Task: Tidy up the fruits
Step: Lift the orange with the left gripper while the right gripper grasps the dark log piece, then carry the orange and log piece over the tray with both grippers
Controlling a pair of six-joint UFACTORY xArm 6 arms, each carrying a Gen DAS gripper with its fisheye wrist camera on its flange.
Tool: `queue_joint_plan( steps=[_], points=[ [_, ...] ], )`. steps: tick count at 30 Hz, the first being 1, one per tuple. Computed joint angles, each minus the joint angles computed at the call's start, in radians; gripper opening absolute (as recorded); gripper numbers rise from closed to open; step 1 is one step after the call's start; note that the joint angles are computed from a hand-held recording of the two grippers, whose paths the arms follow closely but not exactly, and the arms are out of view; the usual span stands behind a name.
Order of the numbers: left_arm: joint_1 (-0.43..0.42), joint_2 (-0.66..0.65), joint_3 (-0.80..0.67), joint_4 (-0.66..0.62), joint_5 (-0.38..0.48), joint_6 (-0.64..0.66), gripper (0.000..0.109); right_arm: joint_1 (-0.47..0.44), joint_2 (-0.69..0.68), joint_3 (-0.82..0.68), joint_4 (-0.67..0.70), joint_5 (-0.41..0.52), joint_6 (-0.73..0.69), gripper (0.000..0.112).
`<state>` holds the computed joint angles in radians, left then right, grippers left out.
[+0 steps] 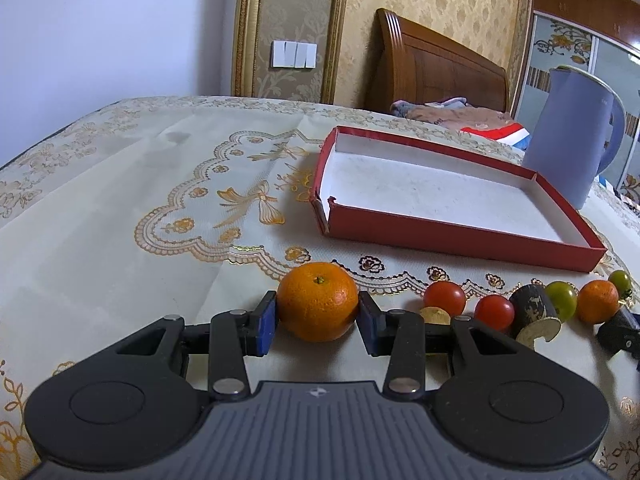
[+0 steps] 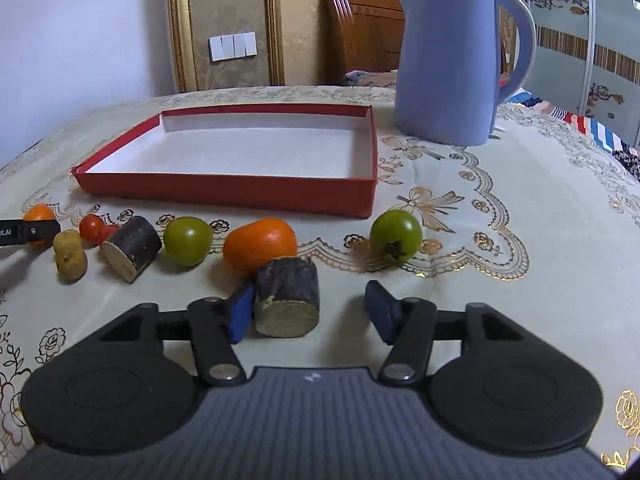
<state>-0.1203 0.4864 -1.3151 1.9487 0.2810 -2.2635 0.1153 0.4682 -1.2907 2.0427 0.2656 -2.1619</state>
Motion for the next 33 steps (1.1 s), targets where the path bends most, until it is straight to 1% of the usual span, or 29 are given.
queue_joint_plan(
  steps=[1, 2, 4, 6, 8, 10, 14, 18, 20, 24, 26, 33],
  points=[
    [0.0, 0.001, -0.001, -0.001, -0.001, 0.004, 0.041, 0.001, -0.002, 0.001, 0.018, -0.004, -0.019, 0.036],
    [0.0, 0.001, -0.001, -0.001, -0.002, 0.003, 0.041, 0.003, -0.004, 0.003, 0.046, -0.008, -0.049, 0.033],
    [0.001, 0.002, -0.002, 0.002, -0.004, -0.002, 0.041, 0.003, -0.007, 0.007, 0.052, -0.007, -0.063, 0.03],
    [0.0, 0.003, -0.002, -0.003, -0.001, 0.006, 0.041, 0.003, -0.006, 0.004, 0.081, -0.012, -0.094, 0.03],
    [0.001, 0.002, 0.001, -0.001, 0.0, 0.007, 0.041, 0.0, -0.005, 0.004, 0.073, -0.009, -0.08, 0.03],
    [0.002, 0.002, 0.0, 0.006, -0.002, -0.002, 0.041, -0.005, -0.009, 0.006, 0.12, -0.009, -0.115, 0.03],
    [-0.001, 0.002, 0.0, 0.012, 0.001, -0.01, 0.041, -0.025, -0.029, 0.025, 0.233, 0.02, -0.201, 0.031],
    [-0.012, -0.02, 0.025, 0.089, 0.031, -0.09, 0.041, -0.038, -0.058, 0.058, 0.319, 0.046, -0.282, 0.031],
    [-0.022, -0.023, 0.032, 0.066, 0.049, -0.053, 0.041, -0.04, -0.07, 0.076, 0.313, 0.064, -0.284, 0.031],
    [-0.034, -0.03, 0.037, 0.029, 0.067, 0.004, 0.041, -0.043, -0.094, 0.105, 0.349, 0.095, -0.329, 0.031],
    [-0.042, -0.037, 0.042, 0.008, 0.078, 0.037, 0.041, -0.043, -0.102, 0.11, 0.327, 0.106, -0.303, 0.031],
    [-0.059, -0.041, 0.002, -0.015, 0.072, 0.087, 0.041, -0.033, -0.107, 0.078, 0.339, 0.105, -0.321, 0.031]
  ],
)
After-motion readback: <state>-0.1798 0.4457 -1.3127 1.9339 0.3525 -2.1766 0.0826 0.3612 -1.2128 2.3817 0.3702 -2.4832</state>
